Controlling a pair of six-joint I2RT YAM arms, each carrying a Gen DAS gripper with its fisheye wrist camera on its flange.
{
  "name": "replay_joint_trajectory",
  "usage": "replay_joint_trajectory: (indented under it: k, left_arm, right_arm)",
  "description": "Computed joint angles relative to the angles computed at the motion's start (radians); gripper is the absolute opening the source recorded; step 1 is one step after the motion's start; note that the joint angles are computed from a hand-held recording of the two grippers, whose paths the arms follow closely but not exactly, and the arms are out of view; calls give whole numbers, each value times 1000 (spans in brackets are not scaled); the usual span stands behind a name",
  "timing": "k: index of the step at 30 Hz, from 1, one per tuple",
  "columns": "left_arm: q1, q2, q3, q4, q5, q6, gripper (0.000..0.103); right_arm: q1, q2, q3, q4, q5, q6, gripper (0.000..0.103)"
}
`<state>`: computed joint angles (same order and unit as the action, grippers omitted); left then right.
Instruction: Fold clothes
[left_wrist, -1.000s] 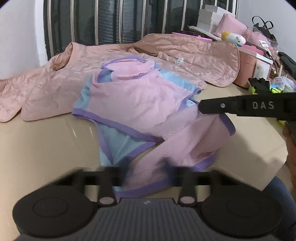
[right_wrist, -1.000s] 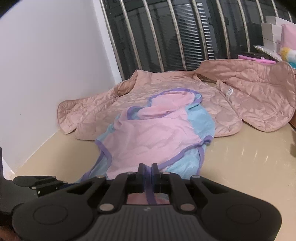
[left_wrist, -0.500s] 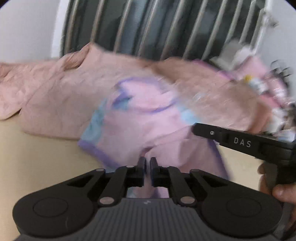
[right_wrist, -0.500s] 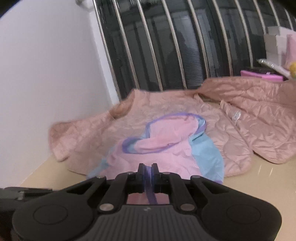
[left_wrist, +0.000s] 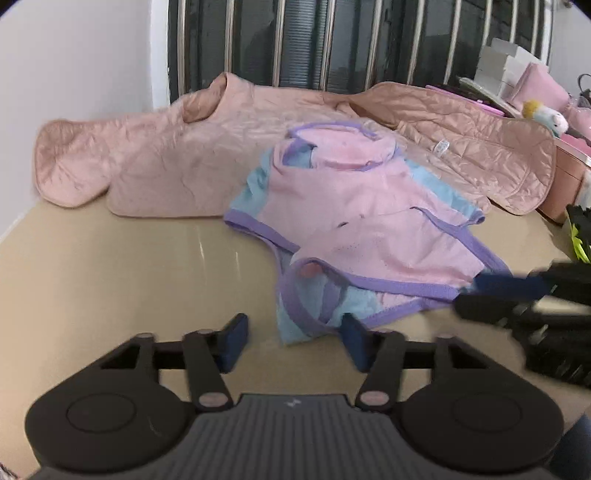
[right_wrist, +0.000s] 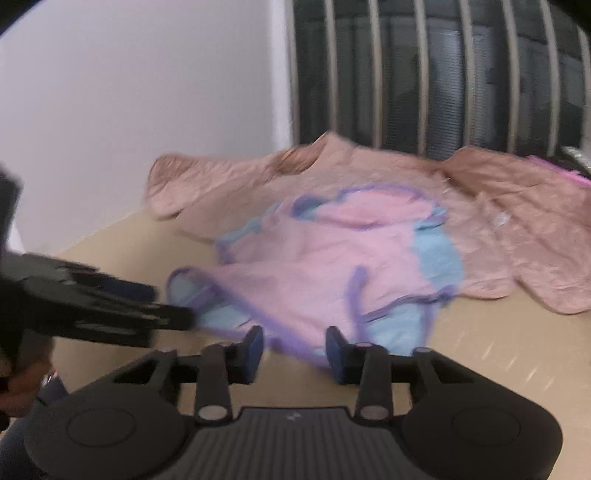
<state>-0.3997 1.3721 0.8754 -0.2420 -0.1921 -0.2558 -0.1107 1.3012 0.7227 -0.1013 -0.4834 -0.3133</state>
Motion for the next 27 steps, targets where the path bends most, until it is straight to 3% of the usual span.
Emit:
replay_joint_trajectory:
  k: [1, 4, 11, 19, 27]
  left_arm:
    - [3, 9, 5, 2, 5, -12, 17]
    - [15, -7, -1, 14, -2, -50, 10]
    - [-34, -57, -12, 19, -97, -27, 9]
    - [-21, -122, -25, -5, -49, -30, 7]
    - [3, -115, -56, -15, -13, -38, 7]
  right_arm:
    - [29, 20, 8, 1, 26, -7, 22]
    - [84, 49, -4, 59, 97, -12, 22]
    - [176, 78, 13, 116, 181, 44, 24]
    - [281, 140, 36, 155, 330, -6, 25]
    - [234, 103, -33, 236, 540, -32, 30]
